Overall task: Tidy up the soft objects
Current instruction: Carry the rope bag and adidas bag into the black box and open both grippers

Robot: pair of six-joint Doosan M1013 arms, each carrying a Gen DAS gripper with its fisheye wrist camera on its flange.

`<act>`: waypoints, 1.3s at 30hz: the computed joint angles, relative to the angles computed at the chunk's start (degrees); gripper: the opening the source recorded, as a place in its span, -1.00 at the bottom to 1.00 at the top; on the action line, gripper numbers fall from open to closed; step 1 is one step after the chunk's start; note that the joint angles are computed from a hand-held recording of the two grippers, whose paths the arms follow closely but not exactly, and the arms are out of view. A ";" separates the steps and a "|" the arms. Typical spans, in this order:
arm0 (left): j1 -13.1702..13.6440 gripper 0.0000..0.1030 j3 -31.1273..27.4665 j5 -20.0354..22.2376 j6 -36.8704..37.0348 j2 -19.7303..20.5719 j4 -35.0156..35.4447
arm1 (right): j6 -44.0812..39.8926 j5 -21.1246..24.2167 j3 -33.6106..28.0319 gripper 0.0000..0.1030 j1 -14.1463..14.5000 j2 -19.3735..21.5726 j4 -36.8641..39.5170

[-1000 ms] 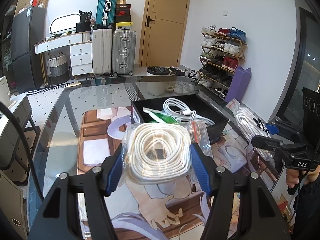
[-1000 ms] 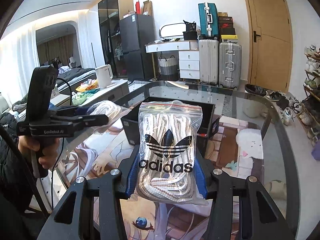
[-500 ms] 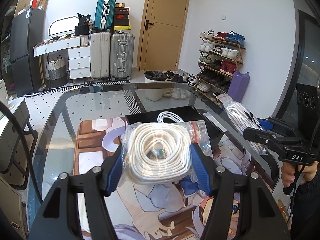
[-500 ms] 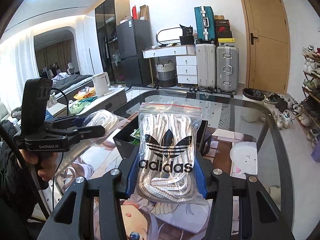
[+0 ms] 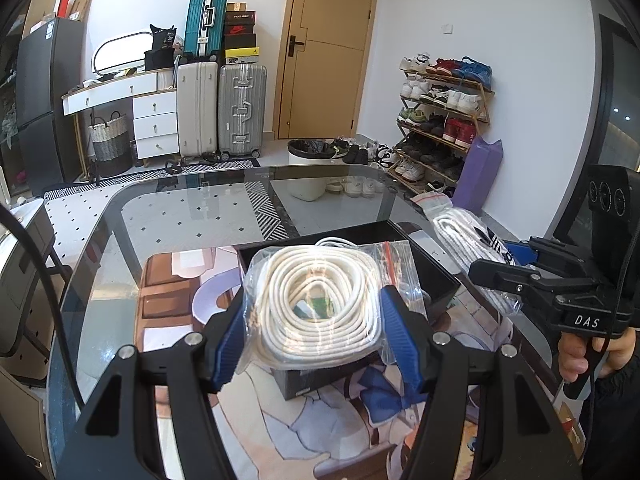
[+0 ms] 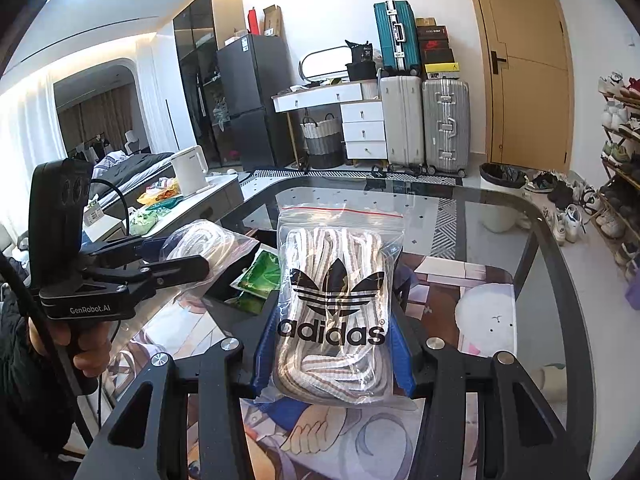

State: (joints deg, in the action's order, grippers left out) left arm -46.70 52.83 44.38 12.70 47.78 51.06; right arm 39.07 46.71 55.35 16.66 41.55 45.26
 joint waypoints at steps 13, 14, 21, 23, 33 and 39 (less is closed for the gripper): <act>1.32 0.23 -7.06 3.60 5.93 4.45 -5.04 | 7.16 3.72 -8.91 -0.06 1.86 5.64 -7.72; 1.34 0.23 -7.60 4.06 6.42 4.75 -5.13 | 7.88 3.20 -9.45 -0.06 2.19 5.94 -9.47; 1.58 0.23 -9.74 5.78 8.64 6.20 -5.24 | 9.38 2.91 -12.71 -0.06 3.27 7.86 -15.46; 1.60 0.23 -10.28 5.85 9.64 6.57 -5.56 | 9.72 4.17 -14.35 -0.06 3.38 8.80 -16.14; 1.65 0.22 -11.76 6.23 12.25 7.54 -7.04 | 11.06 8.58 -18.74 -0.06 3.47 11.28 -17.68; 1.31 0.34 -10.53 5.96 11.26 6.85 -5.86 | 8.85 6.06 -16.15 0.05 3.04 10.04 -14.16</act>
